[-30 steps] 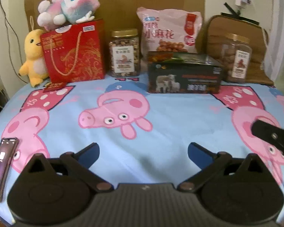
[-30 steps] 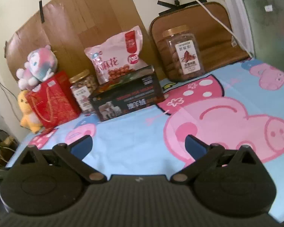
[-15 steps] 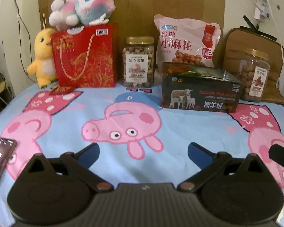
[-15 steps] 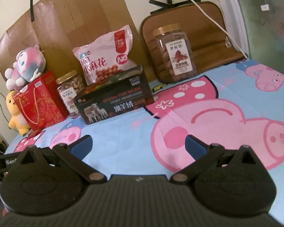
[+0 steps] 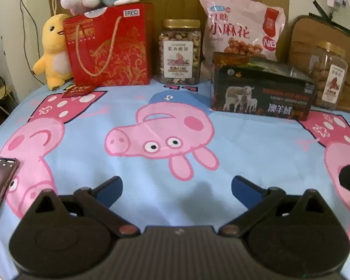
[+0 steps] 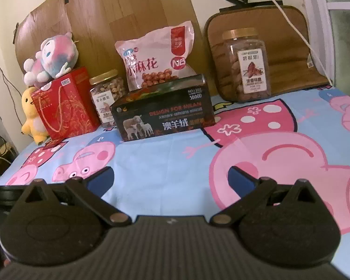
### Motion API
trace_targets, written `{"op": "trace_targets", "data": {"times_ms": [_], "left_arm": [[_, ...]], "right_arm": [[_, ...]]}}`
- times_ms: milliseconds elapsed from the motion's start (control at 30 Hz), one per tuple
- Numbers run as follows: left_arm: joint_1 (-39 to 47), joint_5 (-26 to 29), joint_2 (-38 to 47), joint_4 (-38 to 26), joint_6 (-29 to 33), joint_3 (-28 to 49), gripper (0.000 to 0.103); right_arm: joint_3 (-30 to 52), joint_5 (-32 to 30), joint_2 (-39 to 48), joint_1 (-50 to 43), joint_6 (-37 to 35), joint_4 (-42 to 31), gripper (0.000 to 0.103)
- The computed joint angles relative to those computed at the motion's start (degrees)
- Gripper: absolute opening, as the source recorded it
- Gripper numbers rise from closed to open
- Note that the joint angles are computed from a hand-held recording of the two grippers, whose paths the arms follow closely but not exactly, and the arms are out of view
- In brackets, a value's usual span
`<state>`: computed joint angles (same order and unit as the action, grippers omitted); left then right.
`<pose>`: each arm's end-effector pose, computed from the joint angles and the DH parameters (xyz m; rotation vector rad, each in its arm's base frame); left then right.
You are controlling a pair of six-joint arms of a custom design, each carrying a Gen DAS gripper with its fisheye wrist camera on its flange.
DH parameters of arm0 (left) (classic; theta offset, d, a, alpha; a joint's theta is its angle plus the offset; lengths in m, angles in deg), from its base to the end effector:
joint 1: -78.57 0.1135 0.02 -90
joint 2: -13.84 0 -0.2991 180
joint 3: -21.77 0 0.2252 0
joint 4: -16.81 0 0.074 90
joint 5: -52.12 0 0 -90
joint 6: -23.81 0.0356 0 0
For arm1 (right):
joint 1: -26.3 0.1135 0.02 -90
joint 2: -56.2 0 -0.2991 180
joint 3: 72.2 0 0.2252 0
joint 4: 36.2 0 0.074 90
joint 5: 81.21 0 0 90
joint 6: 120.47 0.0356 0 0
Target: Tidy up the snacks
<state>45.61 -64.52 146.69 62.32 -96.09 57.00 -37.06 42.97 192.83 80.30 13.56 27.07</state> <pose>0.2256 -0.1273 0.0261 -0.1280 2.3510 0.0540 0.1771 0.2098 0.0342 0.1300 2.1235 0.3466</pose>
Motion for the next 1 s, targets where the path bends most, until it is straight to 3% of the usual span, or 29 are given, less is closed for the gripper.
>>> {"op": "trace_targets", "data": {"times_ms": [100, 167, 300, 667, 1000], "left_arm": [[0.74, 3.10, 0.19, 0.50, 0.71, -0.12, 0.103], [0.84, 5.04, 0.94, 4.30, 1.79, -1.57, 0.103], [-1.21, 2.77, 0.58, 4.50, 2.45, -1.74, 0.103], [-3.67, 4.09, -0.04, -4.16, 1.52, 2.54, 0.103], [-4.08, -0.05, -2.26, -18.93, -3.91, 8.14, 0.103]], "right_arm": [[0.36, -0.31, 0.18, -0.19, -0.06, -0.32, 0.103], [0.70, -0.42, 0.46, -0.29, 0.12, -0.59, 0.103], [0.83, -0.79, 0.90, -0.68, 0.86, -0.62, 0.103], [-0.32, 0.15, 1.88, -1.28, 2.92, 0.80, 0.103], [-1.41, -0.01, 2.75, -1.60, 3.46, 2.55, 0.103]]}}
